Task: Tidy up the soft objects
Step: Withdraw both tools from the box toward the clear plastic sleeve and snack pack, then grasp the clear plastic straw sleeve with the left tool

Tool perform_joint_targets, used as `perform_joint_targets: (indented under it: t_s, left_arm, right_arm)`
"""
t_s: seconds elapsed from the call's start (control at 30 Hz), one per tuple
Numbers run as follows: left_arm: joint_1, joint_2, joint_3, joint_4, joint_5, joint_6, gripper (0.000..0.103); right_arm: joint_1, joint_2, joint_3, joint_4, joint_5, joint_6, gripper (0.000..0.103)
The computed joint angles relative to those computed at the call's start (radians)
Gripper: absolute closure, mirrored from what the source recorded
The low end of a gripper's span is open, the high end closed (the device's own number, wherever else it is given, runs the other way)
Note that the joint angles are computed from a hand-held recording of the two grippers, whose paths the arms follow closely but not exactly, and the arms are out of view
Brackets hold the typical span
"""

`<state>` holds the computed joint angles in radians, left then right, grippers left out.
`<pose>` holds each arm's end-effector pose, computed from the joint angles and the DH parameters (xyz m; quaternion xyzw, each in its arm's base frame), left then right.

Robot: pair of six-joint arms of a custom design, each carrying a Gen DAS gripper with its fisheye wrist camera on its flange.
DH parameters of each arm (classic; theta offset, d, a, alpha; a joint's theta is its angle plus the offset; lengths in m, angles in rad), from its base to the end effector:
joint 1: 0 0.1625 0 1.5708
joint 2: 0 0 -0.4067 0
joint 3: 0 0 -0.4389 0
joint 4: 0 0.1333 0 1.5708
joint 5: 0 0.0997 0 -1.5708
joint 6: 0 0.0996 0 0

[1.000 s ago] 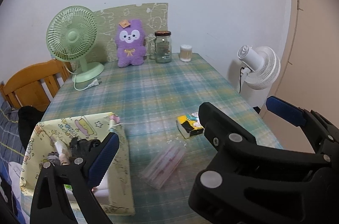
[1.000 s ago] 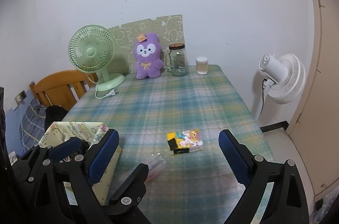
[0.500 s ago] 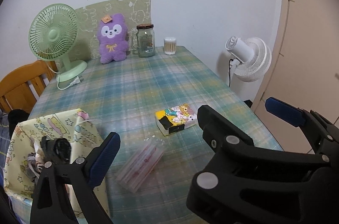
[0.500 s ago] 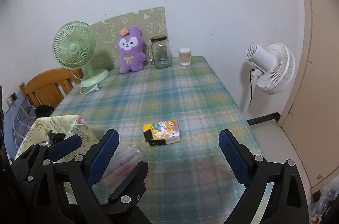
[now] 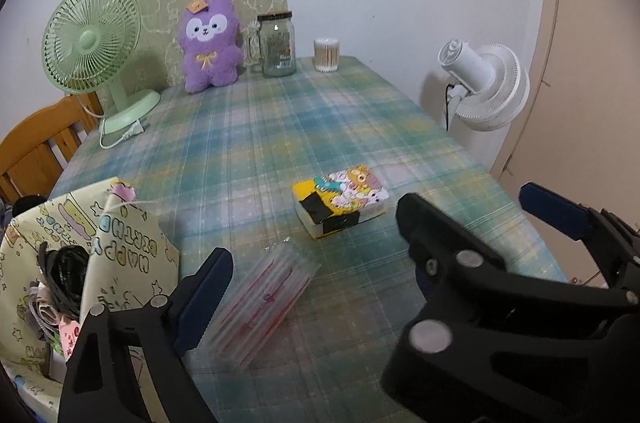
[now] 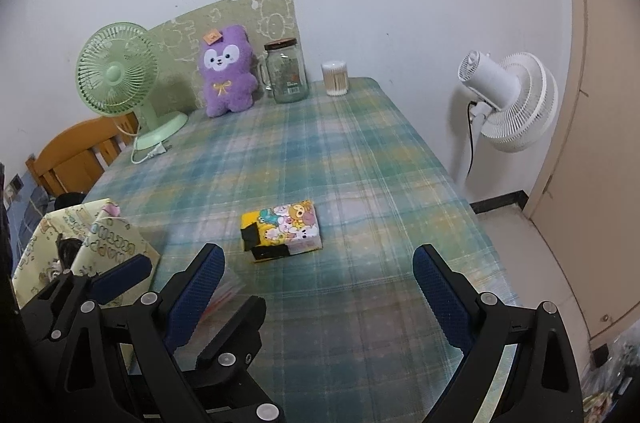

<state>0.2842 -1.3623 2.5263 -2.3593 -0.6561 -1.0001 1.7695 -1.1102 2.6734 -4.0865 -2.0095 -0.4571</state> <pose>-0.2556 -0.2958 0.0642 0.2074 0.8607 -0.3254 0.3322 0.1515 -0.2912 0.1169 0.1849 -0.8533 0.4188 0.2494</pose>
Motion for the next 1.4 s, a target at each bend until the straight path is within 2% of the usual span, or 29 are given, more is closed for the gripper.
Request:
perform_joint_targets:
  t_s: [0.13,0.6,0.9,1.03,1.1,1.27,1.4]
  left_arm:
    - [0.019,0.02,-0.006,0.014,0.004,-0.01,0.01]
    - [0.108,0.059,-0.011,-0.037,-0.048,0.026,0.016]
    - [0.134,0.082,-0.026,-0.018,-0.04,0.007,0.02]
    - [0.155,0.076,-0.024,-0.049,-0.061,0.012,0.029]
    - [0.15,0.073,-0.026,-0.044,-0.068,0.009,0.041]
    - [0.136,0.07,-0.023,-0.046,-0.089,0.024,0.057]
    - [0.124,0.061,-0.02,-0.039,-0.108,0.017,0.064]
  right_arm:
    - [-0.02,0.018,-0.014,0.018,0.001,0.002,0.006]
    - [-0.061,0.074,-0.056,0.082,-0.004,0.014,0.006]
    - [-0.076,0.081,-0.068,0.106,-0.002,0.017,0.006]
    - [-0.085,0.074,-0.063,0.115,0.016,0.019,0.006]
    - [-0.079,0.08,-0.065,0.11,0.007,0.017,0.006]
    - [-0.085,0.072,-0.059,0.109,0.016,0.021,0.006]
    - [-0.083,0.069,-0.05,0.096,0.016,0.019,0.006]
